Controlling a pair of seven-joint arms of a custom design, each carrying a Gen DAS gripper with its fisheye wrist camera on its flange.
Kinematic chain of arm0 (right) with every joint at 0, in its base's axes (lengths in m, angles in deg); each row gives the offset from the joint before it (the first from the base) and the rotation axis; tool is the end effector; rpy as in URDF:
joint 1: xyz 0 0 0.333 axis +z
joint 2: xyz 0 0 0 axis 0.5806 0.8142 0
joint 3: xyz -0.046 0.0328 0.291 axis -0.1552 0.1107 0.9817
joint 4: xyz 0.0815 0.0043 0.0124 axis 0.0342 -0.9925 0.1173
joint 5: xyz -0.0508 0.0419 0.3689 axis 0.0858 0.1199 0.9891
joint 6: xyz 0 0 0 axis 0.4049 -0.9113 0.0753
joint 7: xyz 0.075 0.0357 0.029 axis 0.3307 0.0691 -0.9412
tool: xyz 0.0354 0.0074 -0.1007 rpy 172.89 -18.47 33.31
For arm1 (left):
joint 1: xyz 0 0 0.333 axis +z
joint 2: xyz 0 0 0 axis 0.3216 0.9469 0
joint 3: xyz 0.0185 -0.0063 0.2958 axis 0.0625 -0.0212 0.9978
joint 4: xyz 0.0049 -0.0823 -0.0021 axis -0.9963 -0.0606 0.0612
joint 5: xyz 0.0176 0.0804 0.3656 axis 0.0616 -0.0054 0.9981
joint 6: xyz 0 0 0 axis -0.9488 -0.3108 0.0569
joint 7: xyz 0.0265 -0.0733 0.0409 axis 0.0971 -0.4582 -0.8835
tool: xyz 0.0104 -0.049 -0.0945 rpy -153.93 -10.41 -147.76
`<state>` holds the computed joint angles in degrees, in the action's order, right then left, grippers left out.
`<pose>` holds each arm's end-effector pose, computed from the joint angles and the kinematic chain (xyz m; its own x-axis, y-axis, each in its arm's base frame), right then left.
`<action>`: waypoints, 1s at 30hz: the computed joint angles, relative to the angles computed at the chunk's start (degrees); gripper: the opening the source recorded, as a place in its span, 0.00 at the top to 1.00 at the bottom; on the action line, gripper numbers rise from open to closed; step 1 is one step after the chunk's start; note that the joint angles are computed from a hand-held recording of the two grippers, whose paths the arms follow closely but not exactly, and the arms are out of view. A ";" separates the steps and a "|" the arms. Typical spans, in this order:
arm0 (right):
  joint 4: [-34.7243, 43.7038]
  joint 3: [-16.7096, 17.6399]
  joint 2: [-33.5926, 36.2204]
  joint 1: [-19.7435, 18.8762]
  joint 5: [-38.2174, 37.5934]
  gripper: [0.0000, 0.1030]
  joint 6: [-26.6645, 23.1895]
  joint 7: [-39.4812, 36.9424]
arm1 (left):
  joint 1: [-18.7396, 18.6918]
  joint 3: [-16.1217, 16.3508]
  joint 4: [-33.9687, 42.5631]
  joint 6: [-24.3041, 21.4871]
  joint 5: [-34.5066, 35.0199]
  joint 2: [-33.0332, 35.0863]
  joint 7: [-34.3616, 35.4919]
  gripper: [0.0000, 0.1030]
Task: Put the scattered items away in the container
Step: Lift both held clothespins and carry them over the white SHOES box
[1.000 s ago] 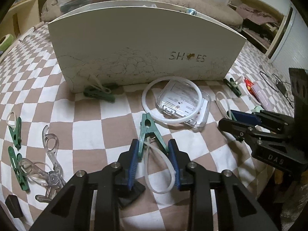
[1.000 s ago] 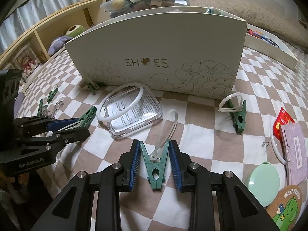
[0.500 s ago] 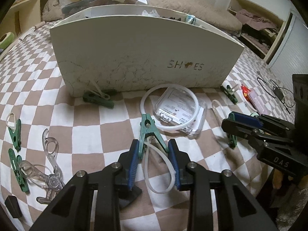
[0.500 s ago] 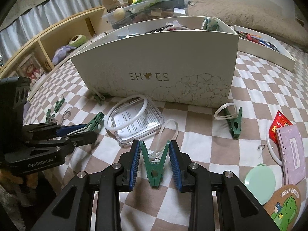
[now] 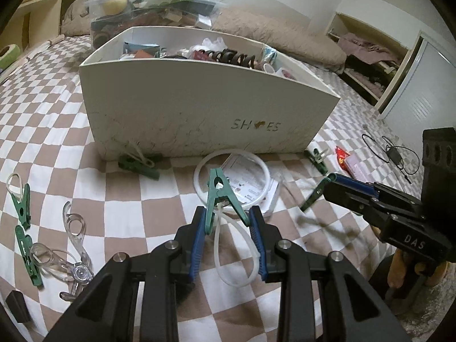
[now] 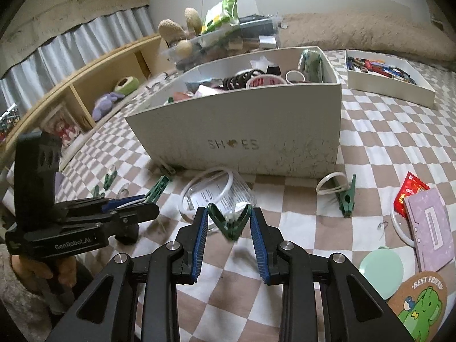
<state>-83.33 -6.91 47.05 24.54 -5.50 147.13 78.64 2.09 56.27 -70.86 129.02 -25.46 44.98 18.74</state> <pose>0.6817 0.1540 0.3495 0.2969 -0.9078 -0.2961 -0.7286 -0.0150 -0.6848 0.7083 -0.3098 0.3423 -0.3509 -0.8937 0.2797 -0.7831 0.1163 -0.6109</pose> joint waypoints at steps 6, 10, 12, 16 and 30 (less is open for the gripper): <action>-0.23 3.01 0.36 -2.40 1.12 0.70 0.74 -1.47 | 1.16 -1.70 -1.20 1.10 -1.47 -0.63 1.54 0.71; -1.16 5.84 0.39 -4.71 1.68 0.70 2.13 -2.63 | 1.77 -2.67 -2.48 2.49 -2.63 -1.63 3.28 0.71; -1.67 7.20 0.39 -5.83 1.52 0.70 2.83 -2.89 | 1.77 -2.87 -2.60 2.81 -3.06 -1.83 3.75 0.71; -2.03 6.51 -0.22 -5.35 -0.18 0.70 3.45 -1.75 | 2.03 -3.49 -2.80 3.59 -3.87 -2.16 5.21 0.71; -5.53 13.57 -2.08 -11.65 -8.93 0.70 10.13 1.55 | 3.01 -5.35 -2.63 6.99 -6.87 -3.84 9.20 0.71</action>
